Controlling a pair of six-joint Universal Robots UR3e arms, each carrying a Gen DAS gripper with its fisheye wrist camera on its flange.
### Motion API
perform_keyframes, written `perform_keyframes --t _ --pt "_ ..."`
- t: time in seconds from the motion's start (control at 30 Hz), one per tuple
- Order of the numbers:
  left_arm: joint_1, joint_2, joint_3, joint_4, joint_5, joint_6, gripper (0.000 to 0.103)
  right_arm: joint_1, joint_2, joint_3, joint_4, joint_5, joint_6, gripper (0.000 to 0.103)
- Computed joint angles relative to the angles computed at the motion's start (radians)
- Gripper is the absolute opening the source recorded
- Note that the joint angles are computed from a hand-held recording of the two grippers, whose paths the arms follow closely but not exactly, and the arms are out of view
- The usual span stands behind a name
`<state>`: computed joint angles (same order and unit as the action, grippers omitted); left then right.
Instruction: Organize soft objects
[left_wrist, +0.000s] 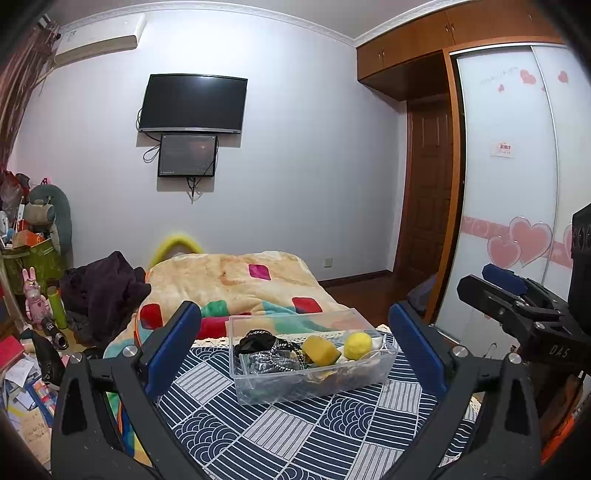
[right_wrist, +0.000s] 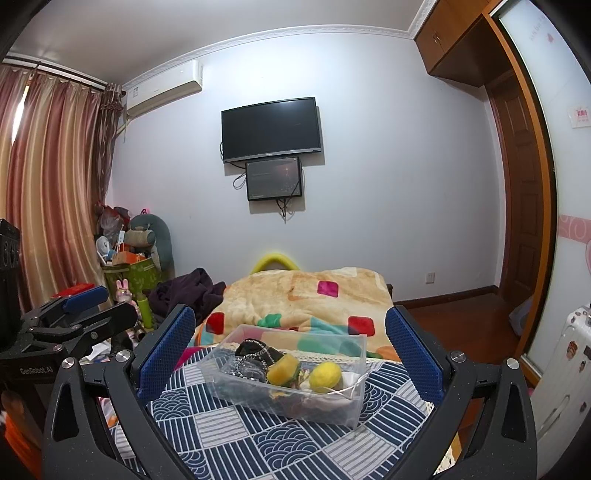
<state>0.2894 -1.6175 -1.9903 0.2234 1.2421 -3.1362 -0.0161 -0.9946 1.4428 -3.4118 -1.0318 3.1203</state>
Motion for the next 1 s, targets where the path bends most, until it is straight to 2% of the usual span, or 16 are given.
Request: perform_keyframes --t 1.0 --pt "0.020 0.003 -0.001 -0.017 -0.051 0.015 0.103 -0.002 -0.007 0.010 -0.005 0.003 0.007 0.103"
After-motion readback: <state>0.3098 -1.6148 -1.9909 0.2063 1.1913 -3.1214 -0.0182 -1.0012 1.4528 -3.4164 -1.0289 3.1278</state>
